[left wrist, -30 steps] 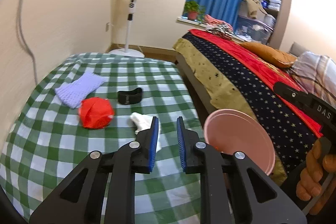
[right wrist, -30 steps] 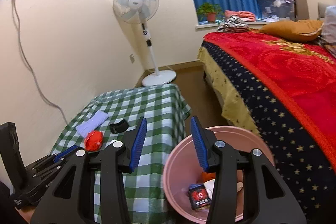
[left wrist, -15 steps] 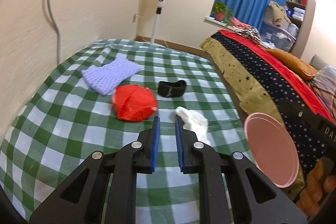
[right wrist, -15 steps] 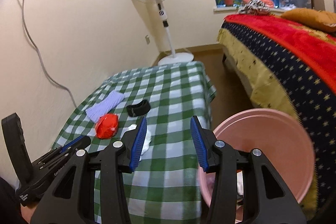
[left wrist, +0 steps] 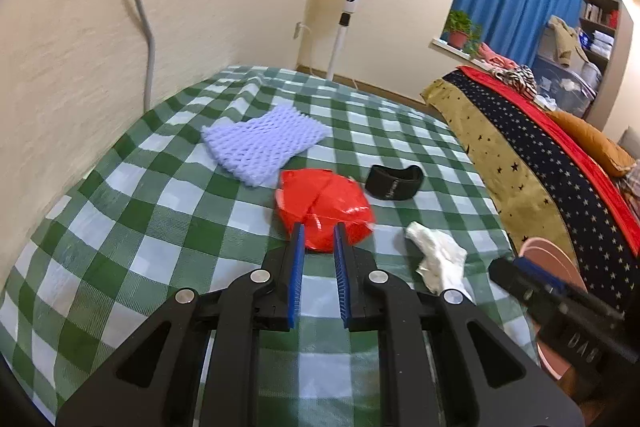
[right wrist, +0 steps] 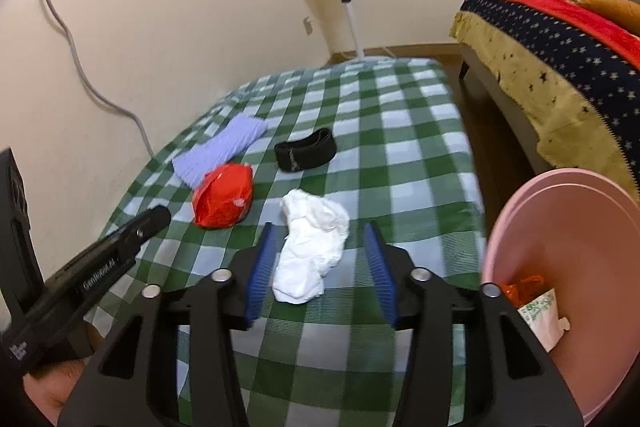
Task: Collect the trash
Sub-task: 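Grasp the red plastic bag with left gripper while right grasps the white crumpled tissue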
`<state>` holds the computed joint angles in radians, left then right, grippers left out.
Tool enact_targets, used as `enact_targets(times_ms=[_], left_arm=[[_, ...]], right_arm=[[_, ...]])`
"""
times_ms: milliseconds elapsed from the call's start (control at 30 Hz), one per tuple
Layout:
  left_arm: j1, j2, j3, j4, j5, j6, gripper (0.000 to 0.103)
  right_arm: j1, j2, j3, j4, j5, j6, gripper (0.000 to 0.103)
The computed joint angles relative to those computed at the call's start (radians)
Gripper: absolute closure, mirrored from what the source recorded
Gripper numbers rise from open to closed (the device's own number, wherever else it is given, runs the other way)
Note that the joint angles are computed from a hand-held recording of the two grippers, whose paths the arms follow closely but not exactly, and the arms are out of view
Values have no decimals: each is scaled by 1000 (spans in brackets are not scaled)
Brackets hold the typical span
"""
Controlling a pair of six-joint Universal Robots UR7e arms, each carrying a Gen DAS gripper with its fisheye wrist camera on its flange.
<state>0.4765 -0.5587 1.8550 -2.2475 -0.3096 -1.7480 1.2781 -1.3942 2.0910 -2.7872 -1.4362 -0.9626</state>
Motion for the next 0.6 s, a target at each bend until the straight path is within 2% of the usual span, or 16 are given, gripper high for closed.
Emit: enact_targets(times_ms=[233, 433, 500, 533, 600], left_arm=[[38, 3, 8, -102, -12, 71, 88], [75, 8, 21, -225, -53, 144, 87], [85, 13, 27, -293, -67, 186, 85], [88, 17, 29, -329, -69, 211, 78], [95, 21, 28, -355, -71, 229, 72]], right_arm=[[27, 63, -5, -35, -77, 5, 51], [44, 94, -14, -50, -143, 9, 52], [43, 99, -21, -45, -146, 17, 57], [44, 101, -22, -46, -149, 20, 60], [45, 105, -27, -41, -157, 27, 71]])
